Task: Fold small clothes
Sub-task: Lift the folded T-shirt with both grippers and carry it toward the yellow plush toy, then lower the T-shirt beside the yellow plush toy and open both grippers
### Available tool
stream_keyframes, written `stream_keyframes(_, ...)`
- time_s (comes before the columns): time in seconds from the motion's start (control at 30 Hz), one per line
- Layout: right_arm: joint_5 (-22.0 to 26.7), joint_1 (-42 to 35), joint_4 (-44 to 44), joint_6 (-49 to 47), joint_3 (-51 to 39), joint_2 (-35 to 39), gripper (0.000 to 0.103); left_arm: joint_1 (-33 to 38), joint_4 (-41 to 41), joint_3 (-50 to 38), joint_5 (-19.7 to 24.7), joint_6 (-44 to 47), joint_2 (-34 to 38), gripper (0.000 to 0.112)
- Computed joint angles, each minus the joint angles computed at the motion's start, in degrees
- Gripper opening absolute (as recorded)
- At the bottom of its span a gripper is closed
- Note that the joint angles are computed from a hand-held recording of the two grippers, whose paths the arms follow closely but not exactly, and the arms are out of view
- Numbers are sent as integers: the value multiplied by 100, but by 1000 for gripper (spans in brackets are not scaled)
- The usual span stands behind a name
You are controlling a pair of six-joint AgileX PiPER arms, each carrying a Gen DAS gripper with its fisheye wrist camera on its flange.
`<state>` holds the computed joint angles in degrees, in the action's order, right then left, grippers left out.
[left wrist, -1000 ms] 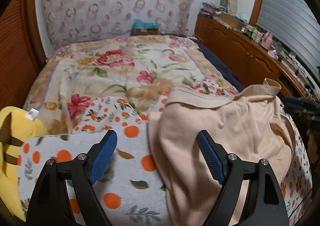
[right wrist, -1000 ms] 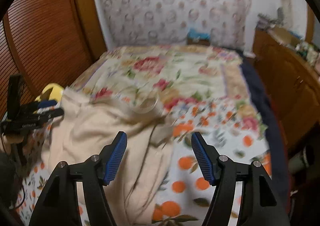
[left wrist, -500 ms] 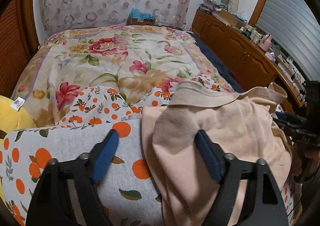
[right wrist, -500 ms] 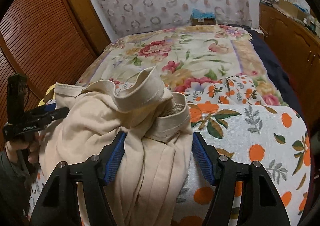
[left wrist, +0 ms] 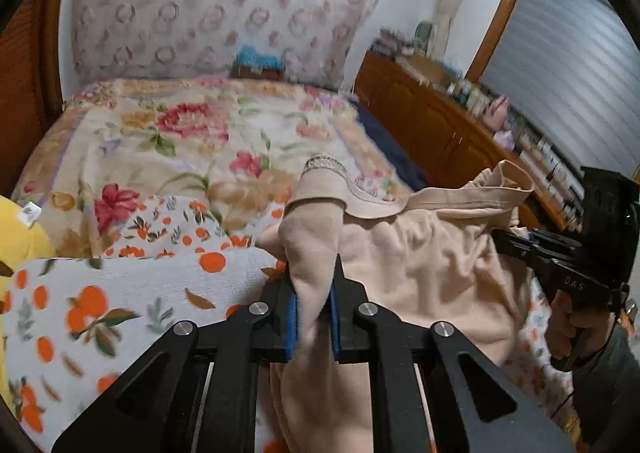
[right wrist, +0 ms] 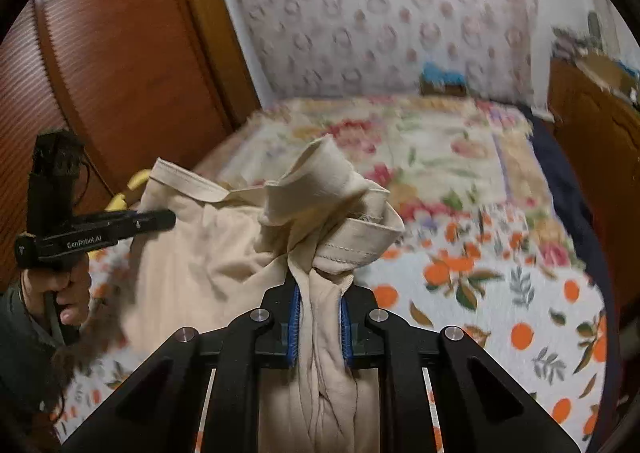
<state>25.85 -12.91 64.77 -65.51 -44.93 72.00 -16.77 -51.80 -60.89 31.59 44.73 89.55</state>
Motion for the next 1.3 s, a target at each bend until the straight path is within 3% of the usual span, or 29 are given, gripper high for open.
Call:
stream_keyframes(0.27,72,549,180,-285,154,-908,16,935,-605,1138,318,467,-1792,13)
stream_keyframes(0.47,-236,1489,-69,-271,-305,-534,15,2496,-888,1849,1055,908,-2746,13)
stream_keyframes(0.63,-238,2044,-376,-335,-1516,795,15,3990,-1012,2235,1666,1480,-3011,13)
stream_keyframes(0.73,-309,2511,-1261,376,-2336,1586,15,4688,-1086,2456,1837,1907,-2904,13)
stream_keyframes(0.83,-158,2889,-2473,1409,-3472,2530,15,4986,-1123,2632,1624,2193,-2653,13)
stream_keyframes(0.97,497,3204,-3786,2639,-5270,3785,15,5374,-1330,2774,1595,2595,-2302,13)
stream_keyframes(1.1,1316,3402,-4419,3260,-6883,4748,15,5441,-1457,2904,1334,2872,-2068,13)
stream_keyframes(1.2,1712,3359,-4548,3406,-7505,5100,16,5544,-1457,3025,1167,2912,-2046,13)
stream_keyframes(1.3,2186,3353,-4933,4037,-8242,5450,27,5624,-1450,3071,1142,2957,-1978,13)
